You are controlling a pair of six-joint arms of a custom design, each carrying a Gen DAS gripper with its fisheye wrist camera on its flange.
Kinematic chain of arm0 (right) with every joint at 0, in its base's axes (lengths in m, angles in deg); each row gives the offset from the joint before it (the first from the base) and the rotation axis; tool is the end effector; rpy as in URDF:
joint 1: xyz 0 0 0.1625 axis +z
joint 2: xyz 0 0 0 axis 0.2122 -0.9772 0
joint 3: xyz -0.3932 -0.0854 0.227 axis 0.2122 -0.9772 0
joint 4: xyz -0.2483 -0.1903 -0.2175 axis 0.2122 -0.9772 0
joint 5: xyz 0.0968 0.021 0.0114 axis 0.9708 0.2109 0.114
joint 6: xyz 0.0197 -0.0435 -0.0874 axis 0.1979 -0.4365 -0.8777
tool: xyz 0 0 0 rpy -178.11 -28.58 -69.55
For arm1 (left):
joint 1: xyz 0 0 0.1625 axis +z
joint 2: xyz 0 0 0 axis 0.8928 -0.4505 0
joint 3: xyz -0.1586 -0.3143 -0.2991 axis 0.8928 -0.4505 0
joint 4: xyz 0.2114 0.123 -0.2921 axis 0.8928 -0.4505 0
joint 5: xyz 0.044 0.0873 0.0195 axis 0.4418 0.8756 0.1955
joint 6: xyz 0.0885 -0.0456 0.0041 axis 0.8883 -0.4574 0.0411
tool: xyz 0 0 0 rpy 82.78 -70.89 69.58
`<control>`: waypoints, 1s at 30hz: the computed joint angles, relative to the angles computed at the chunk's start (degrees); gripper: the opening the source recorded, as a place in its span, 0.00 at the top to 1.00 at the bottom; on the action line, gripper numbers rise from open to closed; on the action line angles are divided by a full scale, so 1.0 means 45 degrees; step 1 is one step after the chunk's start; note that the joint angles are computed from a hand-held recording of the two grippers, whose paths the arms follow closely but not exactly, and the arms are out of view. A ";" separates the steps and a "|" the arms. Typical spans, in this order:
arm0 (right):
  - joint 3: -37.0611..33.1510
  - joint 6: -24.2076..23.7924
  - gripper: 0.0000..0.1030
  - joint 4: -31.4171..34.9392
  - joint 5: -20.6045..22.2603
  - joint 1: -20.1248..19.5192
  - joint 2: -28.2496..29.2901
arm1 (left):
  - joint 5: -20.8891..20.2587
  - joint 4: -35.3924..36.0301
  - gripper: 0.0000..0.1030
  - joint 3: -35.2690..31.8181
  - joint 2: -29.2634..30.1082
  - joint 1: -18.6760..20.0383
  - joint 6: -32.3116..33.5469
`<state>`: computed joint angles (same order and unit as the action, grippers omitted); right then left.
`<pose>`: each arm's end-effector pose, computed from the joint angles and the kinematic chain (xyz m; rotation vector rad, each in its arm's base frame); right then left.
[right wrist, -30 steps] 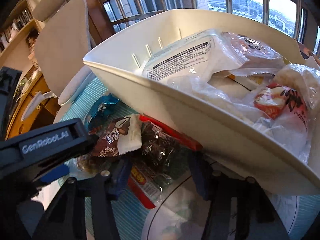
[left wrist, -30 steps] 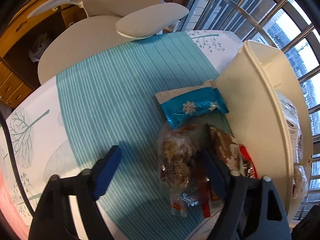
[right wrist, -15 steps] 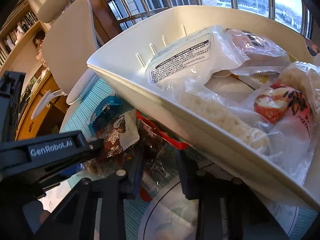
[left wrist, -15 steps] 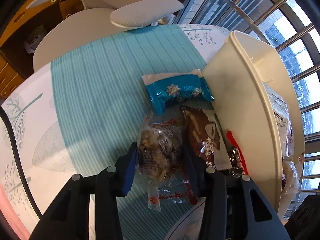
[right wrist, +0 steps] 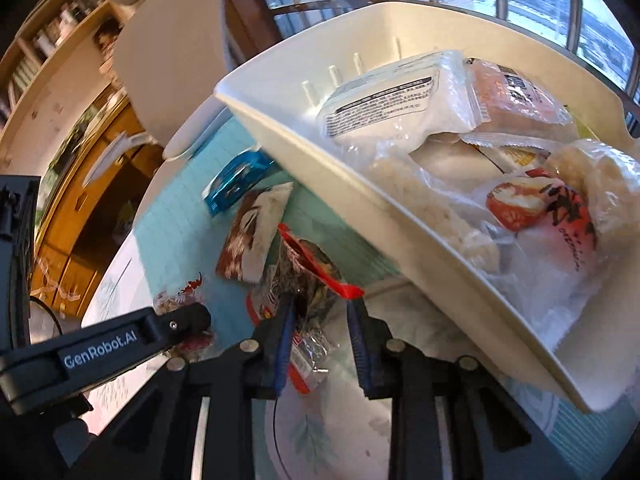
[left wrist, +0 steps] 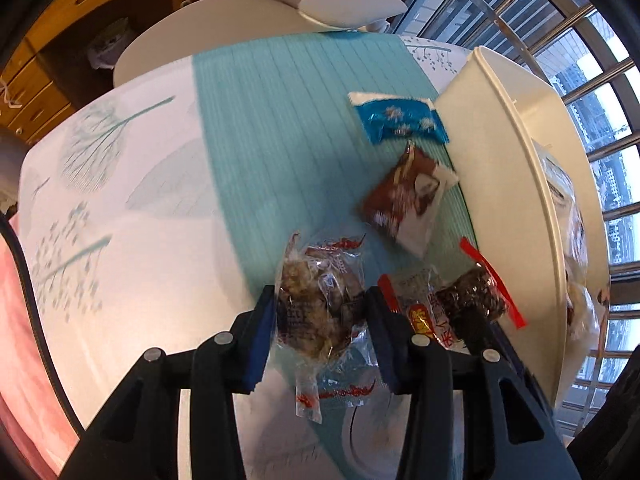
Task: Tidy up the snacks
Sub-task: 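Grasp a red-labelled candy bag with left tool while right tool grasps another, then carry both candy bags over the tray and open both tools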
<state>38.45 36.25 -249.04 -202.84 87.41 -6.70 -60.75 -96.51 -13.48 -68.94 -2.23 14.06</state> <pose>0.1589 -0.5991 0.0978 -0.6199 -2.2236 0.9314 -0.2061 -0.7393 0.0336 0.3607 2.6045 0.0214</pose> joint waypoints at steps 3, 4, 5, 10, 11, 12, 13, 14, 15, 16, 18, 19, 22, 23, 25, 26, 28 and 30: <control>0.0277 -0.0144 0.76 0.0482 0.0195 0.0258 -0.0254 | -0.0062 -0.0148 0.58 0.0992 -0.0744 -0.0081 -0.0324; 0.0377 -0.0145 0.76 0.0744 0.0203 0.0361 -0.0378 | -0.0196 -0.0200 0.58 0.1368 -0.1055 -0.0069 -0.0438; 0.0420 -0.0154 0.77 0.1094 0.0055 0.0503 -0.0447 | -0.0367 -0.0285 0.58 0.1761 -0.1380 -0.0080 -0.0559; 0.0968 -0.0946 0.91 0.1329 -0.0078 0.1116 -0.0833 | -0.0320 -0.0660 0.58 0.3173 -0.2473 -0.0318 -0.1224; 0.1045 -0.1132 0.98 0.1345 -0.0059 0.1215 -0.0883 | -0.0377 -0.0809 0.58 0.3547 -0.2781 -0.0357 -0.1385; 0.1129 -0.1276 0.98 0.1513 -0.0214 0.1355 -0.0935 | -0.0434 -0.0918 0.58 0.3822 -0.3008 -0.0391 -0.1546; 0.1141 -0.1383 0.98 0.1621 -0.0218 0.1412 -0.0985 | -0.0481 -0.0980 0.58 0.4037 -0.3203 -0.0417 -0.1662; 0.1303 -0.1471 0.98 0.1629 -0.0058 0.1444 -0.1107 | -0.0516 -0.1136 0.58 0.4429 -0.3482 -0.0491 -0.1823; 0.1427 -0.1448 0.98 0.1721 0.0039 0.1464 -0.1230 | -0.0507 -0.1153 0.58 0.4543 -0.3626 -0.0487 -0.1849; 0.1563 -0.1398 0.98 0.1756 0.0081 0.1500 -0.1355 | -0.0505 -0.1277 0.58 0.4855 -0.3856 -0.0553 -0.1948; 0.1808 -0.1483 0.98 0.1701 0.0026 0.1598 -0.1563 | -0.0555 -0.1545 0.58 0.5478 -0.4272 -0.0694 -0.2240; 0.1940 -0.1574 0.98 0.1601 -0.0014 0.1650 -0.1672 | -0.0638 -0.1698 0.58 0.5718 -0.4410 -0.0753 -0.2400; 0.2322 -0.1779 0.99 0.1449 0.0075 0.1768 -0.2076 | -0.0879 -0.2246 0.58 0.6499 -0.4822 -0.0946 -0.2742; 0.2464 -0.1881 0.99 0.1344 0.0222 0.1788 -0.2233 | -0.0909 -0.2477 0.58 0.6775 -0.4948 -0.1024 -0.2800; 0.2753 -0.2103 0.99 0.1091 0.0433 0.1839 -0.2518 | -0.0937 -0.2937 0.58 0.7271 -0.5191 -0.1189 -0.2936; 0.2903 -0.2200 0.99 0.0981 0.0519 0.1871 -0.2670 | -0.0955 -0.3126 0.58 0.7489 -0.5307 -0.1268 -0.3016; 0.3207 -0.2402 0.99 0.0805 0.0703 0.1928 -0.3006 | -0.1016 -0.3602 0.58 0.7903 -0.5477 -0.1455 -0.3251; 0.3484 -0.2556 0.99 0.0713 0.0858 0.1952 -0.3329 | -0.1119 -0.4033 0.58 0.8246 -0.5631 -0.1648 -0.3395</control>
